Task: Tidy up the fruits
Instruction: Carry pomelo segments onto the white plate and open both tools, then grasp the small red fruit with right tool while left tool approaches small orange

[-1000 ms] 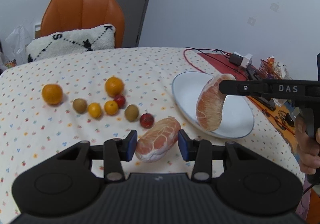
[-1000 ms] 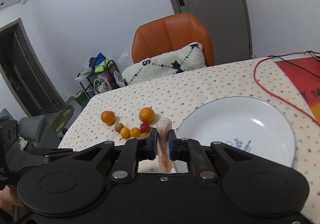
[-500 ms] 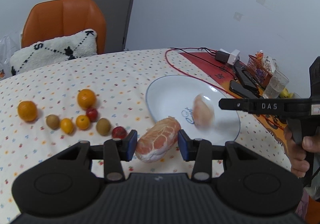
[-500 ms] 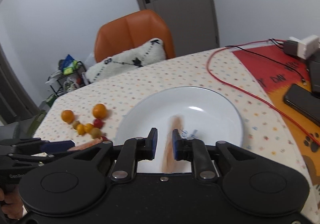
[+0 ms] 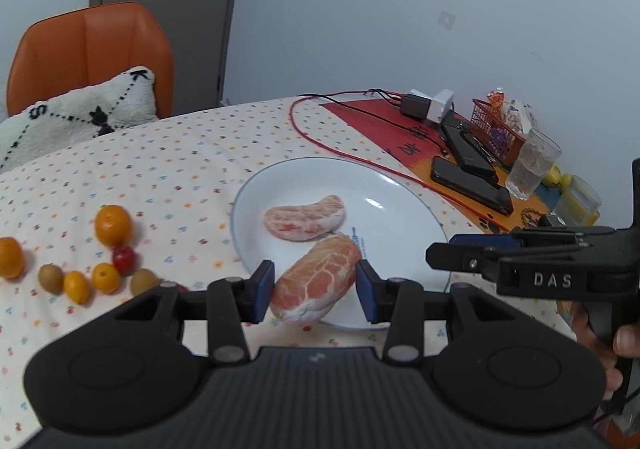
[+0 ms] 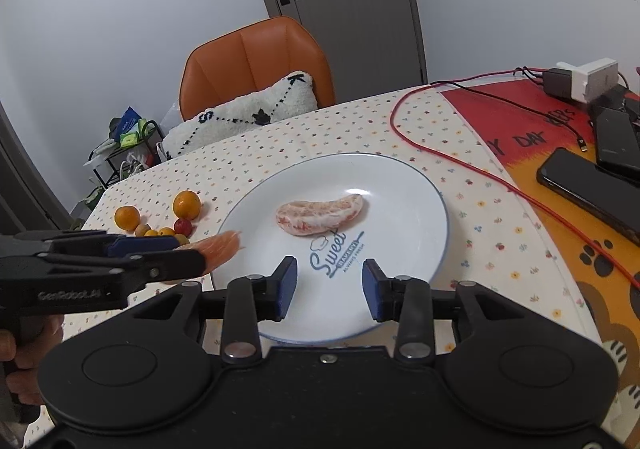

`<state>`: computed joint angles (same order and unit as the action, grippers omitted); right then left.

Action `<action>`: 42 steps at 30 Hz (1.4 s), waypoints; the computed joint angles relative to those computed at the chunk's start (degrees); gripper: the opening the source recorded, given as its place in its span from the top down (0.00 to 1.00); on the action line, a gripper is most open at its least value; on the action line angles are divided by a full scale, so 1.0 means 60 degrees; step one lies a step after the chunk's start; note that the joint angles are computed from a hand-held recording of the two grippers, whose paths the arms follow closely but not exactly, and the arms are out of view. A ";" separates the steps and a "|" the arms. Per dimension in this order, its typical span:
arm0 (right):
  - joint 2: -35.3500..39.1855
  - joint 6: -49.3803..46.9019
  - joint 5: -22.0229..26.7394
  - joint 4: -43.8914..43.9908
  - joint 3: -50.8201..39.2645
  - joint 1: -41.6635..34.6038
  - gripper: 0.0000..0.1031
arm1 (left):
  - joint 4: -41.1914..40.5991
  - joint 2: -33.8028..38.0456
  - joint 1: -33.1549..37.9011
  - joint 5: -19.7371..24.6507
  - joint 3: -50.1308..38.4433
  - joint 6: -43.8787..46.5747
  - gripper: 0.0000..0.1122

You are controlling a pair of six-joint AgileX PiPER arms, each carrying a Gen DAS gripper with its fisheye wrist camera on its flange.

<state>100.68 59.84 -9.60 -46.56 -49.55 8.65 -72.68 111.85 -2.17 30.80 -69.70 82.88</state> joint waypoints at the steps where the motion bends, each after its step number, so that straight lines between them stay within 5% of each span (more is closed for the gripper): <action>1: -0.0041 -0.0349 -0.0005 0.0366 0.0072 -0.0002 0.57 | -0.0018 0.0042 -0.0065 -0.0023 -0.0047 -0.0007 0.62; 8: -0.0163 -0.0855 -0.0194 0.0935 0.0357 -0.0109 0.51 | -0.1210 -0.0047 -0.0399 -0.0464 0.0124 0.0941 0.59; 22: -0.0034 -0.3569 -0.0566 0.3848 0.0527 0.0489 0.00 | -0.1157 -0.0550 0.0884 -0.0224 0.0838 0.0732 0.30; 25: 0.0020 -0.3462 -0.0511 0.3836 0.0437 0.0596 0.00 | -0.1215 -0.0663 0.1170 -0.0115 0.1010 0.0750 0.25; 32: 0.0184 -0.5616 -0.0498 0.6295 0.0336 0.1059 0.00 | -0.1965 -0.0937 0.1763 -0.0126 0.1557 0.1440 0.20; 37: 0.0354 -0.4153 -0.0433 0.4683 0.0088 0.1160 0.00 | -0.1764 -0.0907 0.2148 0.0022 0.1622 0.1366 0.19; 42: 0.0492 -0.4399 -0.0251 0.4452 -0.0215 0.1518 0.00 | -0.1745 -0.0867 0.2524 0.0088 0.1686 0.1614 0.19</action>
